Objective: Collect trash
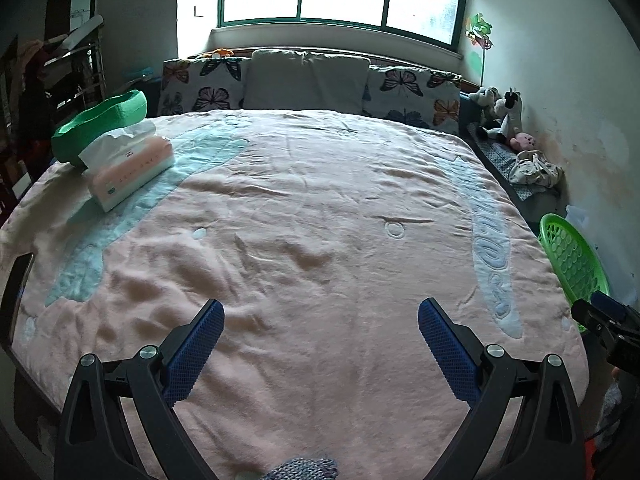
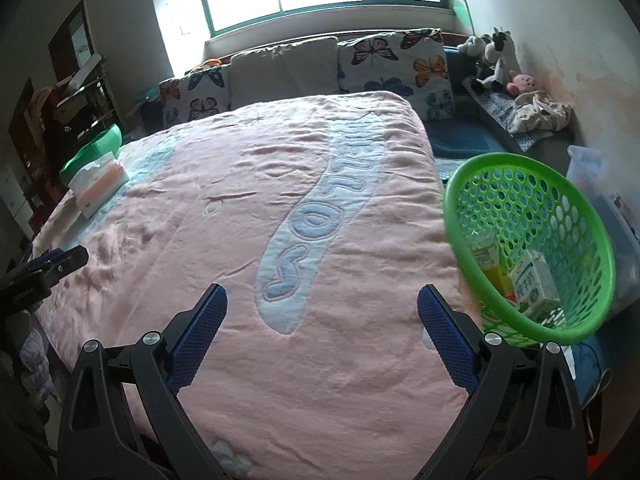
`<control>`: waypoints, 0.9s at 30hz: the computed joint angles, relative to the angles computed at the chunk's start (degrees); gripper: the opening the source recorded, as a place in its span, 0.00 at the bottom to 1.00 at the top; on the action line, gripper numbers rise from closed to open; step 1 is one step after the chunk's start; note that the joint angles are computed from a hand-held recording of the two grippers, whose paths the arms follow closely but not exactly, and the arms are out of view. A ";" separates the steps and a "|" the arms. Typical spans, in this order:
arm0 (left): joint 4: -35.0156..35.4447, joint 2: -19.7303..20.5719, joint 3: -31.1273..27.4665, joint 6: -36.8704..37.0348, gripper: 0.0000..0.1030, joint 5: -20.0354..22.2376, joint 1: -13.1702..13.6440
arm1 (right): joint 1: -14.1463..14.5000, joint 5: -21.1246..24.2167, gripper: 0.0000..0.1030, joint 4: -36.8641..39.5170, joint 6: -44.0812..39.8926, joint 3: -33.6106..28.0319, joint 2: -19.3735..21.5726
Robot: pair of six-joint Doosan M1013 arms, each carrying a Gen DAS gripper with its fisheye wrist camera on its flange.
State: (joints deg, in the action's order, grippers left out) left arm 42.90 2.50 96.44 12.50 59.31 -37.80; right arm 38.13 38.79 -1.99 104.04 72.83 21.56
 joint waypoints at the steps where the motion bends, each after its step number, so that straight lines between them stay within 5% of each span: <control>1: -0.07 -0.04 0.05 -0.04 0.92 -0.02 0.06 | 0.09 0.04 0.93 -0.20 -0.04 -0.06 0.03; 27: -0.38 -0.02 0.52 -1.74 0.92 1.59 0.26 | 0.64 0.56 0.93 -0.12 -1.46 -0.61 0.65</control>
State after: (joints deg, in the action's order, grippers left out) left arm 42.52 2.48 96.96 10.76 60.90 -37.54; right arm 38.77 39.35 -2.11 102.58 72.22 22.21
